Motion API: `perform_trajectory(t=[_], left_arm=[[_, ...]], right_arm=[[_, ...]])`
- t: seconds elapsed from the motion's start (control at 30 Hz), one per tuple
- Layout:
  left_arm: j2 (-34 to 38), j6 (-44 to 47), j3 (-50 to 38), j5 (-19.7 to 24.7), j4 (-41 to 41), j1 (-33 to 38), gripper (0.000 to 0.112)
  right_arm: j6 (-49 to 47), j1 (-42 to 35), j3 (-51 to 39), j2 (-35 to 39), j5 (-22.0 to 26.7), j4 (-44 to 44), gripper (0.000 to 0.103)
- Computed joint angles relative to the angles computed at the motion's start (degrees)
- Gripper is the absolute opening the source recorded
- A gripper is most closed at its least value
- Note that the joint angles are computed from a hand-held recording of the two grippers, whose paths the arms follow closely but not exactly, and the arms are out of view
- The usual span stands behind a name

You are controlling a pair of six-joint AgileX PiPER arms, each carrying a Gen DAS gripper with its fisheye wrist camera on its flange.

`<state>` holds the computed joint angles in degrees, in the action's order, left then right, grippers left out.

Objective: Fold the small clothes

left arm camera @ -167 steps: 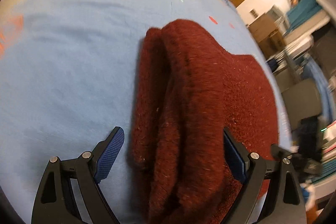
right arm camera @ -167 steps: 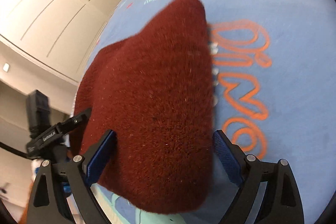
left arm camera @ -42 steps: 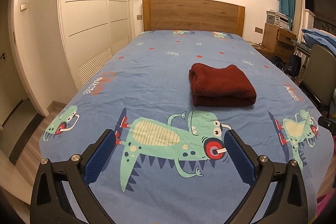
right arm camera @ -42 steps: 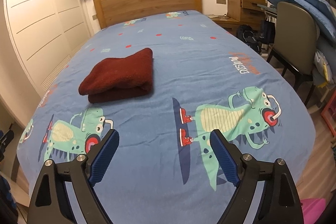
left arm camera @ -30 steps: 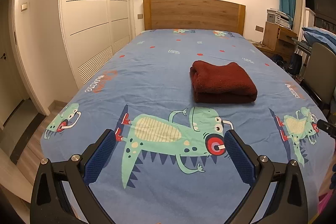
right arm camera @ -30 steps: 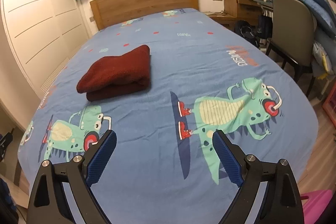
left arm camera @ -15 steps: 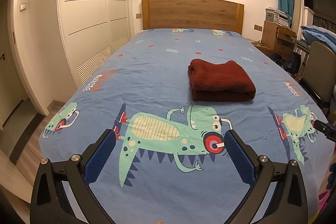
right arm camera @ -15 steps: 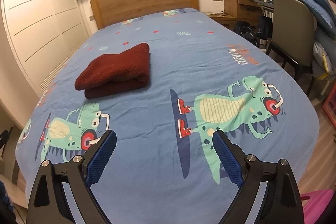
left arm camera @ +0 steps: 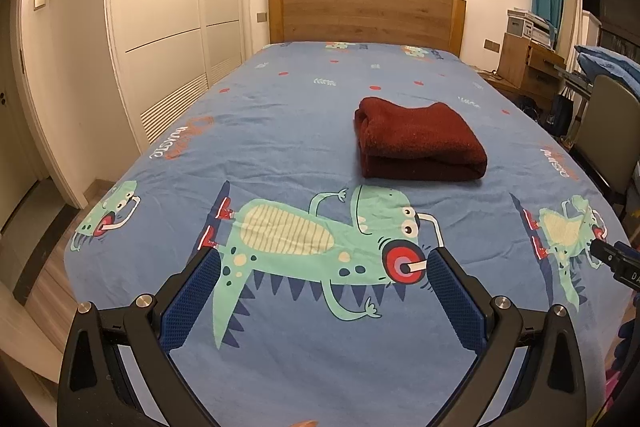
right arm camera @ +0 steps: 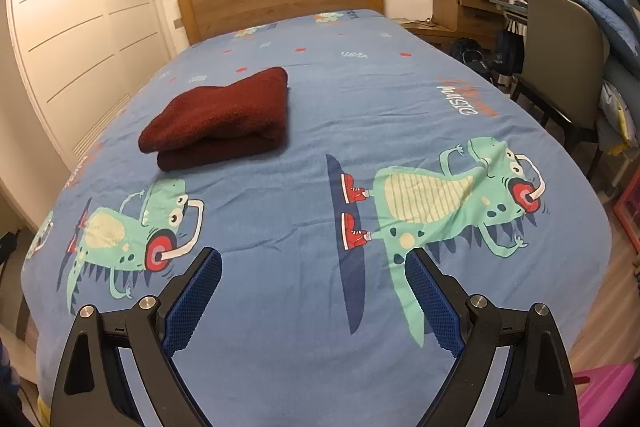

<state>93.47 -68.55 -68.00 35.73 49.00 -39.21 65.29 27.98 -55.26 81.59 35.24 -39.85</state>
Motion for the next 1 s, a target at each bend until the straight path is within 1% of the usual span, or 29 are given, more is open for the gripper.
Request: perform_trajectory(t=[0.53,1.0], left_arm=[[2.42,-0.13,-1.05,-0.38,0.58,-0.7,0.102],[3.24,0.68,-0.76,-2.27,-0.32,-0.22,0.102]], right_arm=[[1.81,-1.74,2.32,0.83,-2.24,-1.49,0.094],[2.91,-1.93,2.71,2.05,-3.21,-2.08,0.094]])
